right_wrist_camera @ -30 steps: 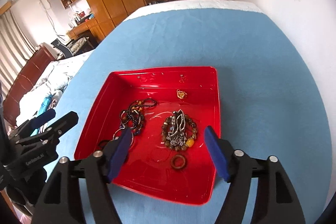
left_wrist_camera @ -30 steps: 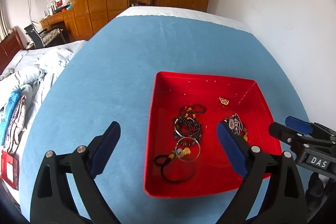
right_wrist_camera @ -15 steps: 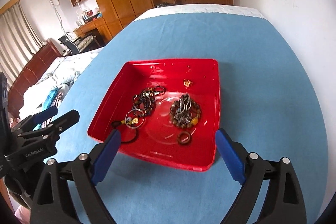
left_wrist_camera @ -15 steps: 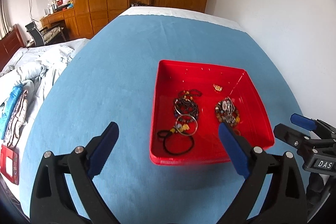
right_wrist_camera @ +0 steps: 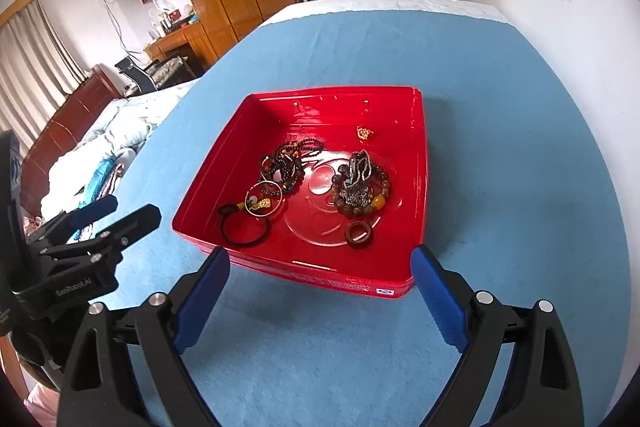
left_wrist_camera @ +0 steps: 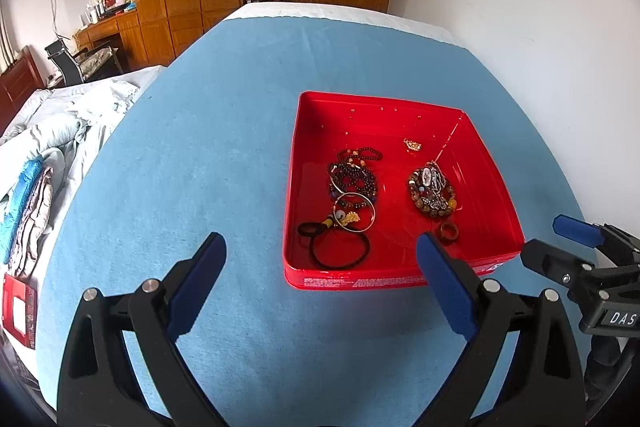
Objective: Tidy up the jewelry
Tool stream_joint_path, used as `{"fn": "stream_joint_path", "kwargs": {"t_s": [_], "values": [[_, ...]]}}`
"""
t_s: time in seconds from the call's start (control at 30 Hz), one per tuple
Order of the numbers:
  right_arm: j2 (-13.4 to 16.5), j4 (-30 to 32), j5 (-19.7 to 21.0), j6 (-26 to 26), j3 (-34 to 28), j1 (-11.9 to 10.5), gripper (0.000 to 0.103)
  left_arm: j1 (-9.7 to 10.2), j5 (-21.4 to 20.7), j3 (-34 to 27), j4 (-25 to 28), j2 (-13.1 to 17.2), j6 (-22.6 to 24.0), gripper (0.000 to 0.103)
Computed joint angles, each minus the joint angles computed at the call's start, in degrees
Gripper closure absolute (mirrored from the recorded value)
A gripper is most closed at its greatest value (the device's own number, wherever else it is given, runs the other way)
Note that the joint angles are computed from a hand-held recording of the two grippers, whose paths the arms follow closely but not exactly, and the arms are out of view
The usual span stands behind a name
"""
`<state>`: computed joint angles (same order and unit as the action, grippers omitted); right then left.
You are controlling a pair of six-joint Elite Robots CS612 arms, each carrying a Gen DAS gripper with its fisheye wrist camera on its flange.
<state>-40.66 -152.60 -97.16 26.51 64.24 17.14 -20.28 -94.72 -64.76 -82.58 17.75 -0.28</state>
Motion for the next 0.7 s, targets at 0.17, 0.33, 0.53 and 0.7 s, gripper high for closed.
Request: {"fn": "stream_joint_path", "kwargs": {"t_s": [0.17, 0.33, 0.53, 0.7], "values": [[0.1, 1.2, -0.5, 0.2, -0.5, 0.1, 0.009, -0.02, 0.2, 0.0, 0.5, -0.1, 0.4, 0.008], [0.5, 2.4, -0.4, 0.3, -1.2, 0.1, 0.008, -0.06, -0.2, 0.4, 1.1, -0.1, 0.7, 0.008], [1.2, 3.9, 0.7, 0.4, -2.0, -0.1, 0.008, -0.18, 0.2, 1.0, 1.9, -0.3, 0.9, 0.008], [1.2, 4.1, 0.9, 0.7, -2.0, -0.2, 0.008, -0.24, 0.4, 1.3, 2.4, -0.3, 1.1, 0.008]]}}
